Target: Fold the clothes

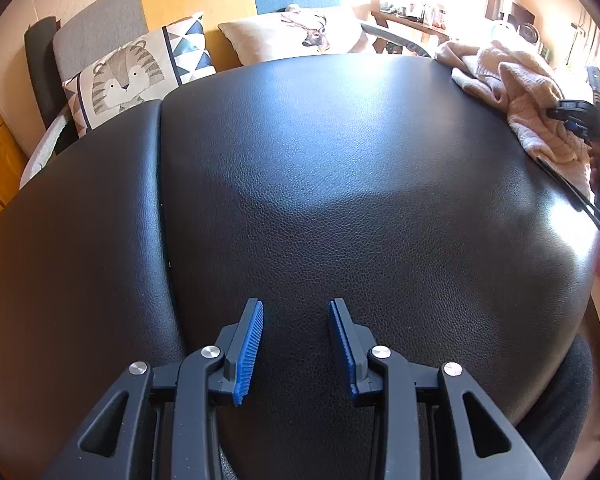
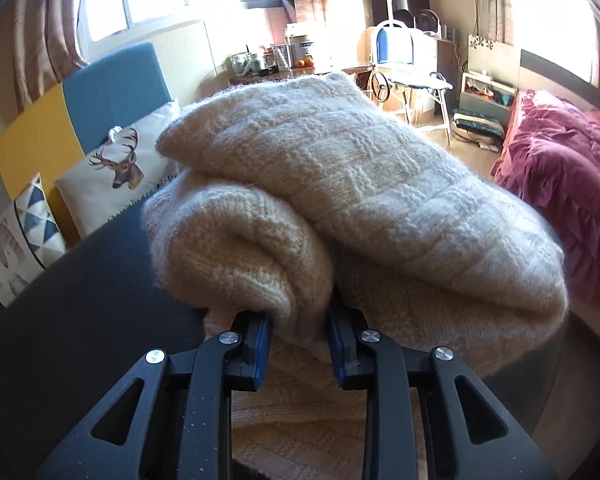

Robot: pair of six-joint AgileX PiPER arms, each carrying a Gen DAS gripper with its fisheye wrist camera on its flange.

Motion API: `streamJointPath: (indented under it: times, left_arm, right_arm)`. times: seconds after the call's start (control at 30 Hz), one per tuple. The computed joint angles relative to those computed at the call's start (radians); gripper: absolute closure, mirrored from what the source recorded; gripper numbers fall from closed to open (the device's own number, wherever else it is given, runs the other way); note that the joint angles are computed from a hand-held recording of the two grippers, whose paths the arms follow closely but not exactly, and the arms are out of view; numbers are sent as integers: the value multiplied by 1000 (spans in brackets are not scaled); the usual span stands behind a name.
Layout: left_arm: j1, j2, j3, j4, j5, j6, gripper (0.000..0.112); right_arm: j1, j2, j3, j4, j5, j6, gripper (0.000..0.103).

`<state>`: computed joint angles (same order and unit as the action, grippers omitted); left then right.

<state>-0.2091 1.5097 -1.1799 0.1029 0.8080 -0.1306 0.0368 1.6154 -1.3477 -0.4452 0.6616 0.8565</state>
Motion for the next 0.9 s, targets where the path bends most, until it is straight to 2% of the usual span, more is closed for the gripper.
streamJointPath:
  times: [0.17, 0.33, 0.43, 0.47, 0.5, 0.77, 0.9]
  left_arm:
    - [23, -18, 15, -8, 0, 13, 78]
    - [77, -28, 22, 13, -7, 13, 78]
    - [134, -37, 23, 37, -21, 10, 78]
    - [159, -46, 31, 35, -25, 18, 78]
    - [184, -55, 38, 33, -29, 27, 78]
    - [415, -100, 87, -69, -38, 157, 78]
    - [456, -87, 68, -102, -33, 199, 78]
  right_arm:
    - [91, -96, 124, 76, -122, 64, 78]
    - [323, -58, 154, 54, -239, 201, 79]
    - [474, -5, 119, 45, -282, 273, 82]
    - [521, 22, 93, 38, -290, 293, 85]
    - [564, 51, 61, 37, -293, 300, 92]
    - [790, 249, -132, 18, -344, 406, 94]
    - [839, 294, -165, 45, -376, 423, 94]
